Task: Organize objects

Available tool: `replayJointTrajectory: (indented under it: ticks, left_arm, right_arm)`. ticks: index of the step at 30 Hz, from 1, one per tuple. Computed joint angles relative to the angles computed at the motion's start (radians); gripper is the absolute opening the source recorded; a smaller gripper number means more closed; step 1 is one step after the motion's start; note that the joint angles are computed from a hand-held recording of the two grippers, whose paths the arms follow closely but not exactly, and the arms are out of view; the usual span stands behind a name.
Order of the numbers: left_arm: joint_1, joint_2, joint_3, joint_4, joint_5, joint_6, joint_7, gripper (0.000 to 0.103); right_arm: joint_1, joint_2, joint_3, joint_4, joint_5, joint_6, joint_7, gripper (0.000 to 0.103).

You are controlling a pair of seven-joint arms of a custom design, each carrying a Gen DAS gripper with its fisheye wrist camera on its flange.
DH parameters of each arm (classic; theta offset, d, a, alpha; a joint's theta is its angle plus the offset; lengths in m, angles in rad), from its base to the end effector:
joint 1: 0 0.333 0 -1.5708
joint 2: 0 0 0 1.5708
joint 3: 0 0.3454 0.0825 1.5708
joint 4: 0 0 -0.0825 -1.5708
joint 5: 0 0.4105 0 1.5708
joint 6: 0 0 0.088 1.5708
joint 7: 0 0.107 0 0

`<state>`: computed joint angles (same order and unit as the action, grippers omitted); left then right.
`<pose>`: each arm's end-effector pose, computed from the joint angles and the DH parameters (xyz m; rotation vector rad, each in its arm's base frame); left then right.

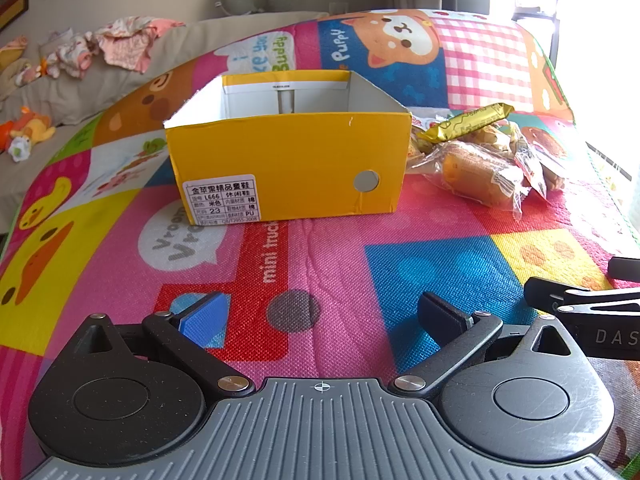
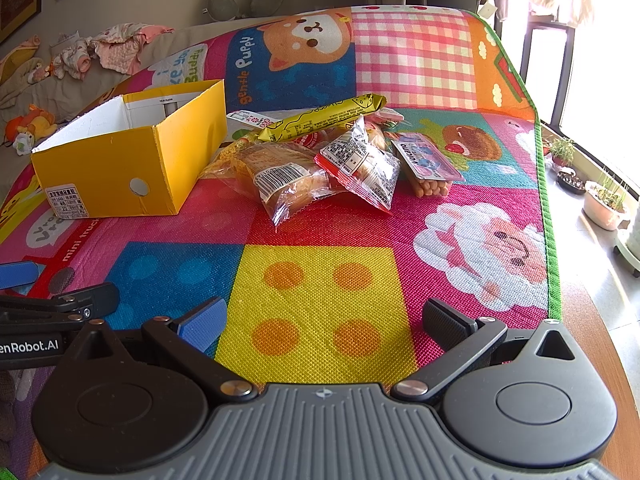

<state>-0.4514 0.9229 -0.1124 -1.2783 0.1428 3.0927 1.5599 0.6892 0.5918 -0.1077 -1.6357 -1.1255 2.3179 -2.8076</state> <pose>0.7252 -0.4312 0.3046 -1.1634 2.2184 -1.0552 0.6219 0.4024 0.3012 -1.2500 2.1542 -1.0329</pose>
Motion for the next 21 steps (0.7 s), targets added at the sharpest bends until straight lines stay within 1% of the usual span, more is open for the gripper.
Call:
replayJointTrajectory:
  ticks: [9,13,17,21]
  left_arm:
    - [-0.003,0.007,0.003,0.015,0.003,-0.007,-0.001,0.103]
    - [-0.002,-0.001,0.007,0.003,0.005,-0.003,-0.003,0.103]
    - [-0.005,0.000,0.008,0.002,0.004,-0.001,-0.008,0.103]
    - [-0.003,0.002,0.004,0.004,0.004,-0.001,-0.008,0.103]
  right_arm:
    - [0.000,0.003,-0.003,0.003,0.000,0.007,-0.004,0.103]
    - [-0.009,-0.006,-0.006,-0.014,-0.016,0.040,-0.008,0.103]
    - [-0.043,-0.025,0.014,-0.028,0.037,0.086,-0.084,0.103]
    - [-0.022,-0.031,0.005,-0.037,0.038,0.074,-0.068,0.103]
